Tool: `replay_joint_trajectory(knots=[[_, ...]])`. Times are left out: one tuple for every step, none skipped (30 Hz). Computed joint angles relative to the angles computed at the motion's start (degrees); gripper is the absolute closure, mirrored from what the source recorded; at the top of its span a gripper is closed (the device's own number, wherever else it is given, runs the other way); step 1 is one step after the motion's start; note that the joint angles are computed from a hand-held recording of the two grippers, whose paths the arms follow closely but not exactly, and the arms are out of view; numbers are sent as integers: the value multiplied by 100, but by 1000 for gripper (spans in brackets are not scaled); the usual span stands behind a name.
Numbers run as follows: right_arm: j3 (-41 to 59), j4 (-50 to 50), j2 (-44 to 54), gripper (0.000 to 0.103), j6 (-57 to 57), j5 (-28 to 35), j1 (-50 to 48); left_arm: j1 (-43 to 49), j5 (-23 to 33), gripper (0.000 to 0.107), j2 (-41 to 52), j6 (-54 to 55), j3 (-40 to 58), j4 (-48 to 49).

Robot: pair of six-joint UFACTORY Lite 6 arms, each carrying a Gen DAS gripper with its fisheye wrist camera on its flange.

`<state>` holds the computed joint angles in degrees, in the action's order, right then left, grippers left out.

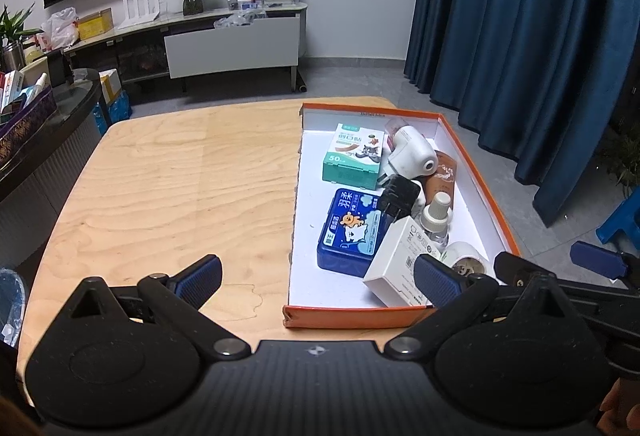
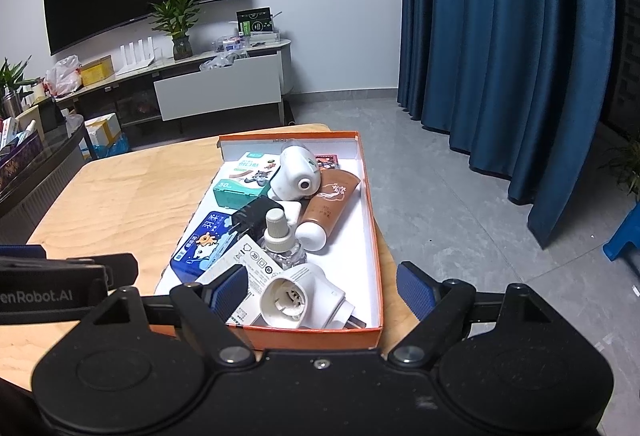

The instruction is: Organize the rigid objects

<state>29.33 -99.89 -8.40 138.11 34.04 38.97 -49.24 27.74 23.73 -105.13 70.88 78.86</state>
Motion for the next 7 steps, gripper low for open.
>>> replay_joint_trajectory(knots=[[23, -16, 27, 7, -1, -17, -21, 5, -1, 4, 2, -5, 0, 23], [38, -34, 58, 7, 17, -19, -22, 12, -1, 4, 7, -4, 1, 25], [55, -43, 86, 7, 25, -22, -28, 29, -4, 4, 21, 19, 16, -15], [47, -50, 77, 7, 22, -34, -38, 53, -13, 4, 40, 80, 46, -104], [56, -67, 97, 7, 29, -45, -48, 81, -25, 4, 59, 144, 75, -206], [58, -87, 117, 7, 45, -54, -60, 118, -63, 4, 78, 207, 102, -277], [66, -118, 157, 7, 83, -57, -67, 149, -109, 4, 80, 219, 95, -273]])
